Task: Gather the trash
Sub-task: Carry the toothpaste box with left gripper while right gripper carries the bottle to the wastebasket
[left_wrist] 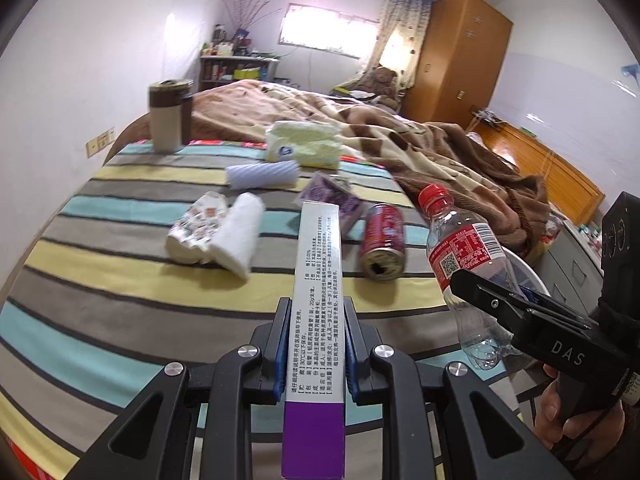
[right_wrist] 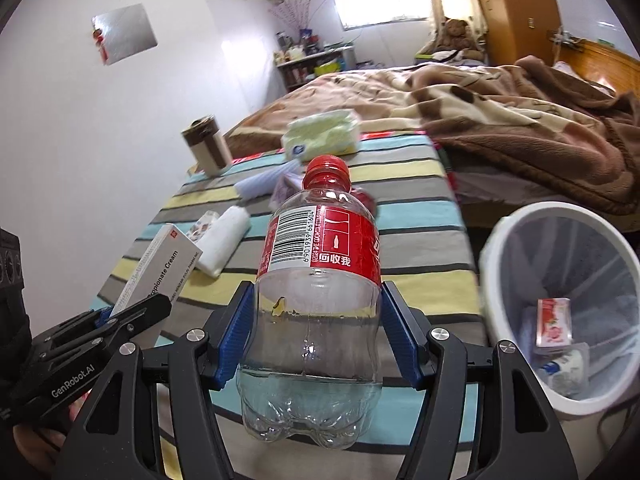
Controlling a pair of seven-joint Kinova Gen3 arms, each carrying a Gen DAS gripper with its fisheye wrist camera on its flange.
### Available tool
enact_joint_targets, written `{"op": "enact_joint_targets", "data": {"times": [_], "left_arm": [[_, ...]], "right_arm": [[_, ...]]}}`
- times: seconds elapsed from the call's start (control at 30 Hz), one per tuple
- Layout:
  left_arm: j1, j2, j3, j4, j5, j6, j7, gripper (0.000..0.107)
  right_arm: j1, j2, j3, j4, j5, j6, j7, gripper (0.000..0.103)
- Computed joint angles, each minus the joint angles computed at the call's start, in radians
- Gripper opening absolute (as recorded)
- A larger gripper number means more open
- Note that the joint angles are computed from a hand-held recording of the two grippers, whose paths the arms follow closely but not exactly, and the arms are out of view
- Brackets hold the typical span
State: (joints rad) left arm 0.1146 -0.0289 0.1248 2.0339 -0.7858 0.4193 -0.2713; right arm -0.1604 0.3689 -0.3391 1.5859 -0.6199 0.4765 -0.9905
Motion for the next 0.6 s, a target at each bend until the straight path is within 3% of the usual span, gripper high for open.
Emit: {"op": "enact_joint_targets", "data": {"times": [0.33,0.6], "left_arm": [[0.102,0.073,0.001,-0.115,-0.066,0.038,0.002,0.023],[0.19,0.15,-0.038,-0.22,-0.025,0.015,-0.096,0.023]], "right_arm": [[0.083,-0.048,0.002,0.064,-0.084,-0.065,0.03,0.064],[0.138,-0.081,0.028,0.103,-0.115,-0.106,0.021,0.064]]}}
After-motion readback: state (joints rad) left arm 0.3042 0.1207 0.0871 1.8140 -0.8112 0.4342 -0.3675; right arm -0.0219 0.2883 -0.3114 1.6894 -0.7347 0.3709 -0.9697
